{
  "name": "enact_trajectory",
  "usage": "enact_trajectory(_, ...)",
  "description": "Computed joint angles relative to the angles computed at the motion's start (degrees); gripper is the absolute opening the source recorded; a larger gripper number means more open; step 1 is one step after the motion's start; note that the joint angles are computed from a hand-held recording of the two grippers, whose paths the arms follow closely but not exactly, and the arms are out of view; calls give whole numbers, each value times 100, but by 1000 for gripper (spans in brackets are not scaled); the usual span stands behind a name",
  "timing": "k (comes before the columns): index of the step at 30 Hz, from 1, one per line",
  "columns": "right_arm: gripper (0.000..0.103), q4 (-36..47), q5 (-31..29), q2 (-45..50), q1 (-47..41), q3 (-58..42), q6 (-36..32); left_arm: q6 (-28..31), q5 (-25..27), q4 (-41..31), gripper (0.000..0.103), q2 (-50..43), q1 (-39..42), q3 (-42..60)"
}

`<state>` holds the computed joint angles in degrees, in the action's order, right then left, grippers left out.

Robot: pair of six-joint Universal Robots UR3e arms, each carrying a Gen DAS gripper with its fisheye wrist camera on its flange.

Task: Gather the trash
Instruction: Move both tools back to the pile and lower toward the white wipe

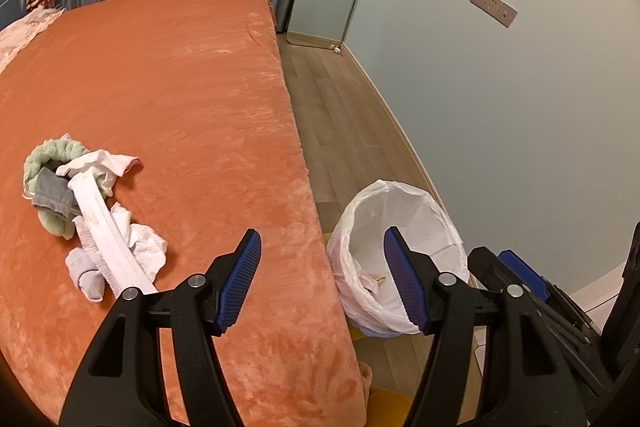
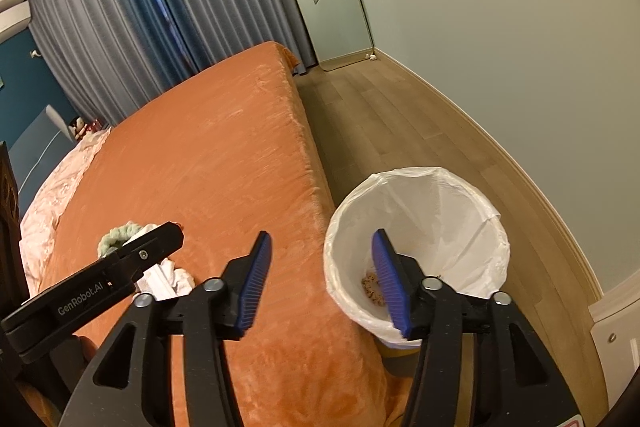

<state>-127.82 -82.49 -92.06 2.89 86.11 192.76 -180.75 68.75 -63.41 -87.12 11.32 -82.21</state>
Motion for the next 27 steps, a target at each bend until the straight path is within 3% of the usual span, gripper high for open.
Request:
enact_trajectory(14, 55, 77, -421, 714, 1168, -595, 260, 635, -464, -376, 61, 893, 1510, -962)
enact_trajectory(18, 55, 93, -552, 1006, 1555, -815, 363, 885, -499, -456, 65, 1130, 1976, -1243)
enact_trajectory(27, 55, 204, -753, 1698, 2217, -1355, 528, 1586, -623, -775, 66, 1442, 3053, -1677)
